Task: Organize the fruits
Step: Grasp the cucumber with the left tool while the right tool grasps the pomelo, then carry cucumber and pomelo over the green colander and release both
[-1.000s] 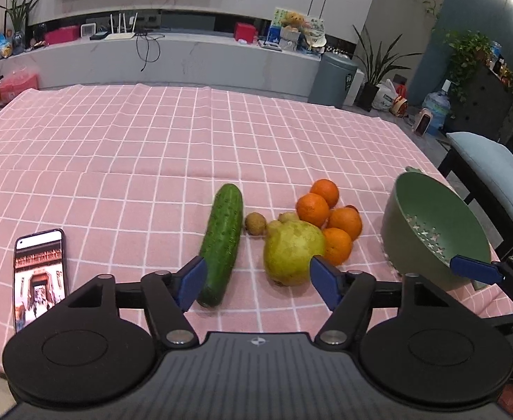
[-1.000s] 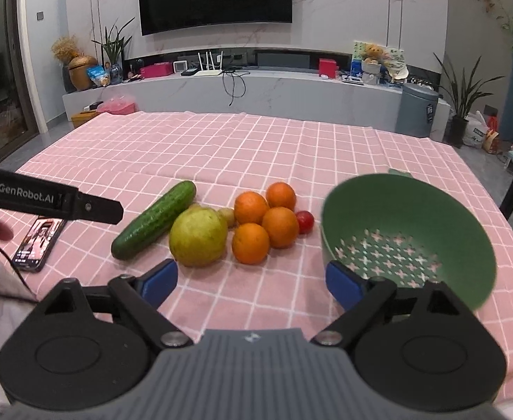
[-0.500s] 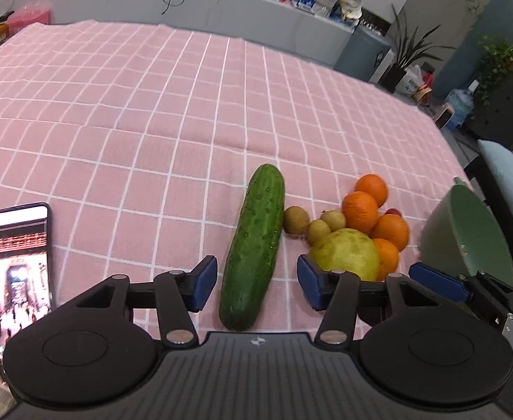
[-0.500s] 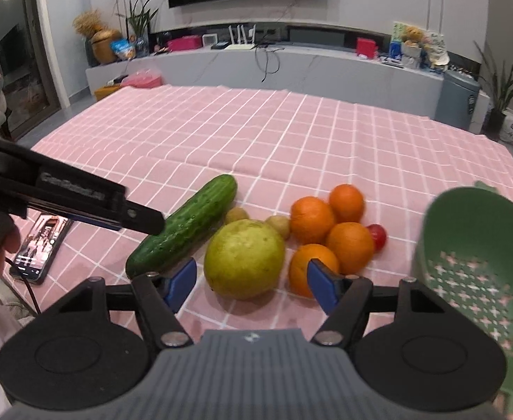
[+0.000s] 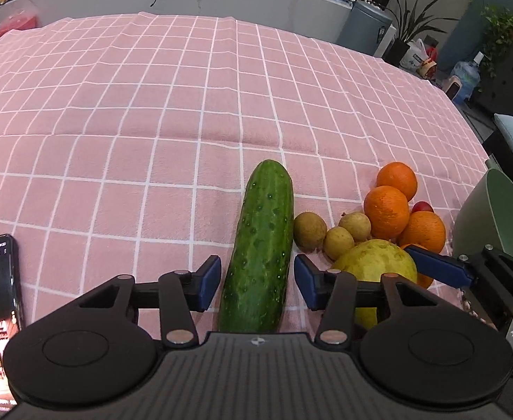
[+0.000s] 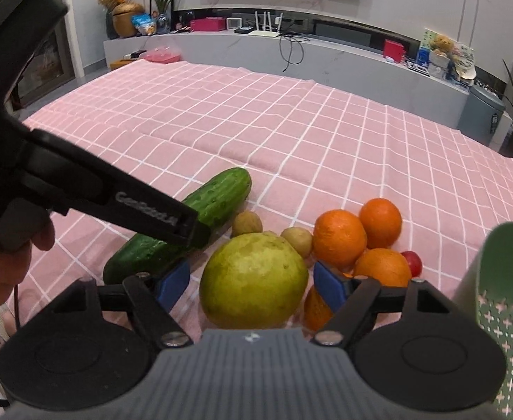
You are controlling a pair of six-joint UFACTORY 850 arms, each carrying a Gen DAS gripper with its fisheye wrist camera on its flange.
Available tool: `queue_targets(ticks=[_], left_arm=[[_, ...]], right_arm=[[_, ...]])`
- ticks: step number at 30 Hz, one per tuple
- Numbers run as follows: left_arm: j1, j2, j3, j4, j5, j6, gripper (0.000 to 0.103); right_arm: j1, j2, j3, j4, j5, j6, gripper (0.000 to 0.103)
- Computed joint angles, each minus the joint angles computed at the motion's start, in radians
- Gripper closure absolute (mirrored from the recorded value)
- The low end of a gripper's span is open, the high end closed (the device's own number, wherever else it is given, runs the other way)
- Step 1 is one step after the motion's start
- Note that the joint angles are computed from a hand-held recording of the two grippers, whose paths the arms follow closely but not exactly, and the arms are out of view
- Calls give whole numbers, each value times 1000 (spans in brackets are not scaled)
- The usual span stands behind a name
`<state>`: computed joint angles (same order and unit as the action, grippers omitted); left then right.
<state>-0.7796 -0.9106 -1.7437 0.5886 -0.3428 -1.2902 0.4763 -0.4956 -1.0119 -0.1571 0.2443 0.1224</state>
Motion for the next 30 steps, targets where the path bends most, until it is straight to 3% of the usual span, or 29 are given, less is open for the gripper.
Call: queue_targets(ticks=[5,14,30], left_arm=[[-3,-23,-33,-25,-25,59,53],[-14,-16,-13,94,-16,-37,59],[-30,123,127,329,8,-415,60]], right_arm=[[10,-13,-9,76,-4,-91,33],[14,-11,-1,129,15,-142,38],[-28,108,40,-203,-44,171,38]])
